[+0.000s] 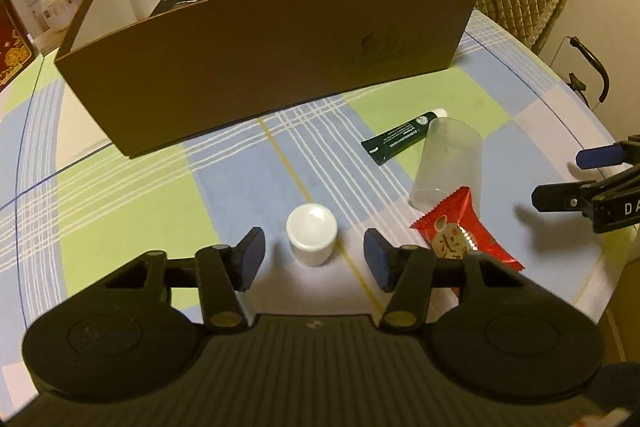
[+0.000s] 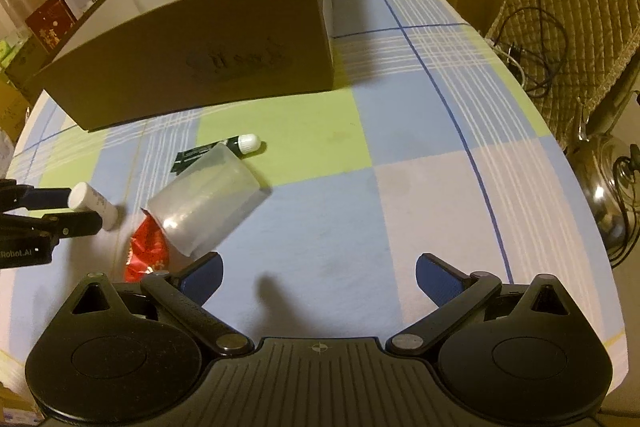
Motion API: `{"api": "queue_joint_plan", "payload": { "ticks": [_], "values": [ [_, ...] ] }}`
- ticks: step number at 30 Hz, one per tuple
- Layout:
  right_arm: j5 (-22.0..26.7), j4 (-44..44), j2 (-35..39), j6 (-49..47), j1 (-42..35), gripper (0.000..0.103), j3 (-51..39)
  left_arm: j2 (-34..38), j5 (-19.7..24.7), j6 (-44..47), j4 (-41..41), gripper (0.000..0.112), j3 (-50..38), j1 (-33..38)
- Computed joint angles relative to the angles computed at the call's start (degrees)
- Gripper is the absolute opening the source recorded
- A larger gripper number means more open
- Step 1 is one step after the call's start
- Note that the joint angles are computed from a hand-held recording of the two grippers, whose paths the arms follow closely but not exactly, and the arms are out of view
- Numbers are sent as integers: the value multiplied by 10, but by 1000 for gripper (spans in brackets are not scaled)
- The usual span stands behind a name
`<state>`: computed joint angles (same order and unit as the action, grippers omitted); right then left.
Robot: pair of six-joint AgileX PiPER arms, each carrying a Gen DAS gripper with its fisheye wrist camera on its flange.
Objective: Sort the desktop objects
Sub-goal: 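Grasp the white bottle with the left tool while the right tool grasps the clear cup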
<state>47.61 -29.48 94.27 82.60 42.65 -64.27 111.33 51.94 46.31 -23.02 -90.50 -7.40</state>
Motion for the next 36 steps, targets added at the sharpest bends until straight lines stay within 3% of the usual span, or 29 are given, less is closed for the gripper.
{"api": "queue_joint_plan", "payload": {
  "ticks": [4,6,17,28,29,31,33,36],
  "values": [
    [-7,2,6,-23,-7,101,2,11,-3,9,-7,35,-10,0],
    [-21,3,7,-37,-12,101,5,16,-1,16,-11,23,-15,2],
    [-103,32,55,-181,-30,101,-28,13,-22,-11,9,23,-5,30],
    [-115,59,146,-319,-55,100,-116,5,-32,-42,29,23,4,60],
    [-117,60,150,-328,-56,97,-121,3,-34,-43,29,23,6,62],
    [-110,35,160,-332,-49,80,-133,2,-34,-48,32,23,7,63],
    [-117,31,160,-342,-48,70,-133,2,-34,-49,33,23,8,65],
    [-111,35,161,-344,-48,70,-137,0,-34,-49,31,23,9,65]
  ]
}}
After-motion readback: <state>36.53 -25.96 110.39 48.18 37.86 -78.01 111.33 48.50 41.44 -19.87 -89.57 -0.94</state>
